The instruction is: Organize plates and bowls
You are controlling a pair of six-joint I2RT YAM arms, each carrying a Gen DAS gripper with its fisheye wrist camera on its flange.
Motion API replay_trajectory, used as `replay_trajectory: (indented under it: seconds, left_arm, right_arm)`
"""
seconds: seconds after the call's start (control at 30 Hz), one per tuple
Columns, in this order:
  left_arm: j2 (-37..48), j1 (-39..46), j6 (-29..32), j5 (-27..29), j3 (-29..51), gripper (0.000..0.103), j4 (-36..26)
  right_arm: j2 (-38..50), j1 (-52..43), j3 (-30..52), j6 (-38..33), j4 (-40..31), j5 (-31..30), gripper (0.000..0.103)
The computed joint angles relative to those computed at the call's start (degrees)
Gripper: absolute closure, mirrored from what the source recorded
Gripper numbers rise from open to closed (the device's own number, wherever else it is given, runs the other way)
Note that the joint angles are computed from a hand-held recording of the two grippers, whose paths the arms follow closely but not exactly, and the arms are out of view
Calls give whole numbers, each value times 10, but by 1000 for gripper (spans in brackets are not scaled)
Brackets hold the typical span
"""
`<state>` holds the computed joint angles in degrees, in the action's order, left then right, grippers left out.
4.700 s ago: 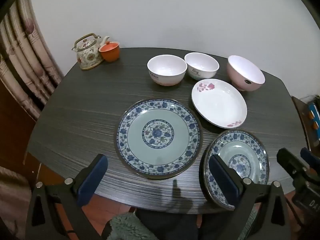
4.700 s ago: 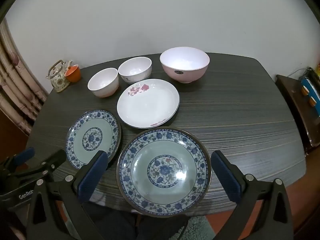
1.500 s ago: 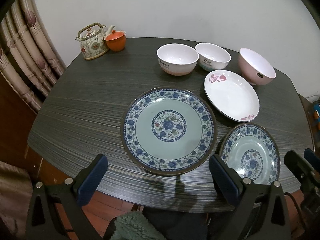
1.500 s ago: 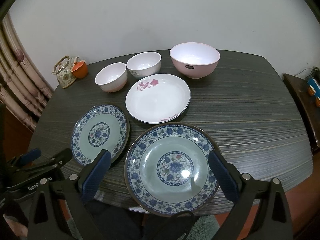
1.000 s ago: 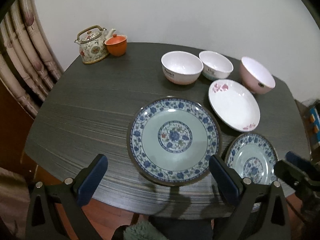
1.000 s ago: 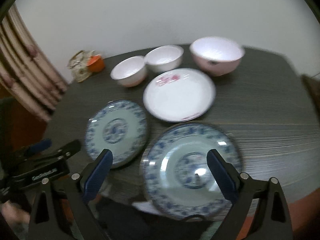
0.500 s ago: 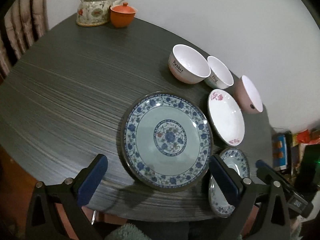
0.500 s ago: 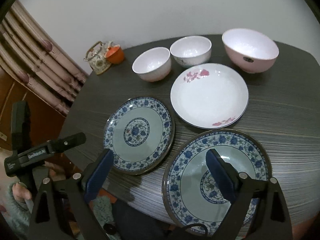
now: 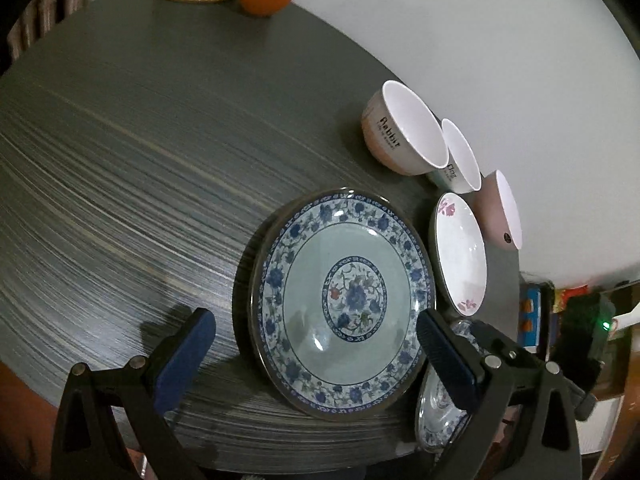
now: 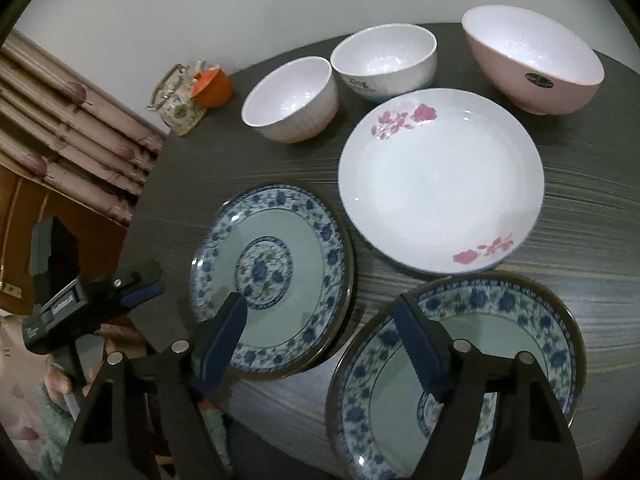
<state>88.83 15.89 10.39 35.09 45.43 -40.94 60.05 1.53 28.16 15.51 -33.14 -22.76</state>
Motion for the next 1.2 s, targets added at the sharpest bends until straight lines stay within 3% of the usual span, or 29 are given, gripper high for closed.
replay_trajectory:
  seconds: [0.13,0.2,0.57,0.67,0.73,0.9,1.2]
  left_arm:
    - [7,6,14,9,0,2,1]
    - [6,11,28,14,-3,8,-6]
    - [16,-5,0,-10,-21,9,32]
    - [31,-4,7,-8,-19,18,30]
    - [40,-7,7,-10,-20,33,32]
    - [69,-5,6,-15,-16,55,38]
    - [76,2,4,-12,-19,62,52]
  right_arm:
    - [68,-15,8,-6,35,-22,40]
    - [98,-16,12,-9,49,-33,42]
    - [190,4,18,7,118,-30,49]
    - [209,8,20,9,132,-30,51]
    - [219,9,21,7,139,-28,51]
    - [238,0,18,2,161,-41,53]
    - [258,-2,24,-6,181,-52,60]
